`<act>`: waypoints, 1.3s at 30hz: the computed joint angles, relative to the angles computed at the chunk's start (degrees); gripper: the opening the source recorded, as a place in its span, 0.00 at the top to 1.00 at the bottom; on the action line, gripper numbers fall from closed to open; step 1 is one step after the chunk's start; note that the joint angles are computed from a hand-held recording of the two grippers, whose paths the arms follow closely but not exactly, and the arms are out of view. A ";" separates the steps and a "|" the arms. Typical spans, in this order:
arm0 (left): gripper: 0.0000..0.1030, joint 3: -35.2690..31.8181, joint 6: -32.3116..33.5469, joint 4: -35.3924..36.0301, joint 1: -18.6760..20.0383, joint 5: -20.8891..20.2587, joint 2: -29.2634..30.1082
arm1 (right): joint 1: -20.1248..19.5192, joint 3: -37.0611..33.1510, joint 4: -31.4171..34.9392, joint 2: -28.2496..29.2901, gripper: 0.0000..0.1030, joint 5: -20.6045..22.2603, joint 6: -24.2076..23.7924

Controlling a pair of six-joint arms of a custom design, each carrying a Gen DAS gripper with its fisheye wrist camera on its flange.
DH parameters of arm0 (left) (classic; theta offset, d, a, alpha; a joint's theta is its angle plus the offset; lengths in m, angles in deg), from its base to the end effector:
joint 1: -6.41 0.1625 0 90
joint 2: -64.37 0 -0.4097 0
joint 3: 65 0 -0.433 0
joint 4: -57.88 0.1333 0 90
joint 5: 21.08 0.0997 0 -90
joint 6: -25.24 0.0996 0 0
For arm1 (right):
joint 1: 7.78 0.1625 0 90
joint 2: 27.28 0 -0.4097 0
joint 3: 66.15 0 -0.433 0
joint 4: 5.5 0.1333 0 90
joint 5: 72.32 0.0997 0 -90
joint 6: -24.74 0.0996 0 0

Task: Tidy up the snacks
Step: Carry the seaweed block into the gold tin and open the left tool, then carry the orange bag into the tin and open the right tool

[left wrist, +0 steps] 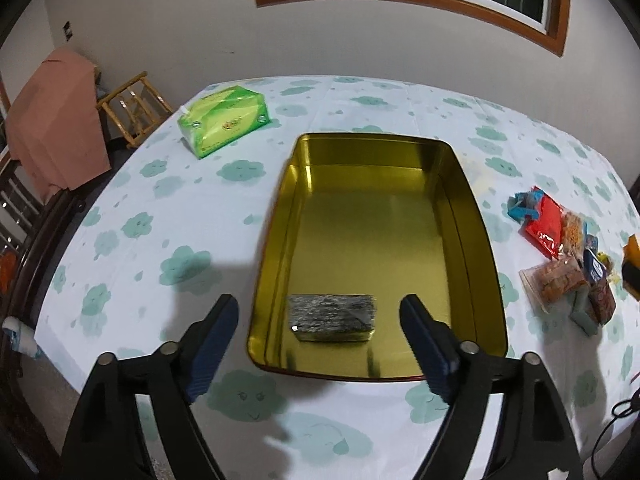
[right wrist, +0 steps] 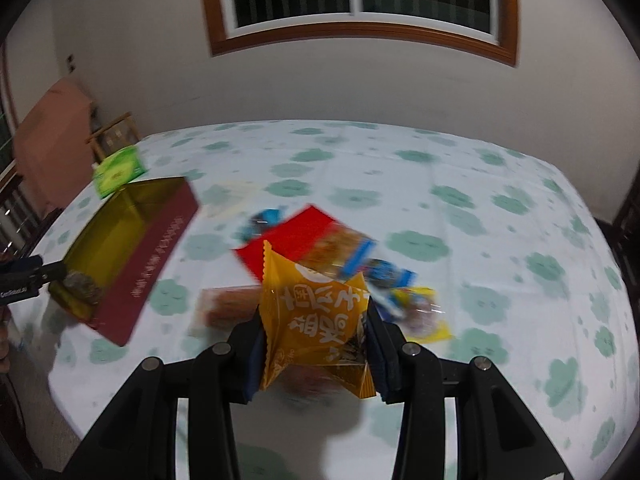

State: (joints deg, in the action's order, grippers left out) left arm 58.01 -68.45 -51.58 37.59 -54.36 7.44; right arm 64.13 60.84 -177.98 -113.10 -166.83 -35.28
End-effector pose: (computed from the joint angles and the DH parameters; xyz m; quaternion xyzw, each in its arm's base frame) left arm -0.2539 -0.4068 0.0000 -0.0628 0.8273 -0.3410 0.4419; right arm -0.0348 -0.5107 0.2773 0.3216 -0.8781 0.2505 0.2507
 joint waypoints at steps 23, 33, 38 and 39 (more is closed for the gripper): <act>0.18 7.34 -26.48 15.76 -6.37 -5.98 -10.79 | 13.35 5.52 4.43 7.55 0.59 -1.59 -4.92; 0.17 10.51 -32.29 15.98 -8.25 -9.57 -13.52 | 16.52 3.58 3.09 14.09 0.59 -5.55 -5.24; 0.17 11.28 -32.54 14.84 -8.25 -10.35 -13.84 | 17.72 3.01 0.78 16.83 0.59 -7.54 -4.87; 0.17 11.30 -32.38 14.73 -8.21 -10.35 -13.83 | 17.86 2.90 0.73 17.25 0.59 -7.93 -4.82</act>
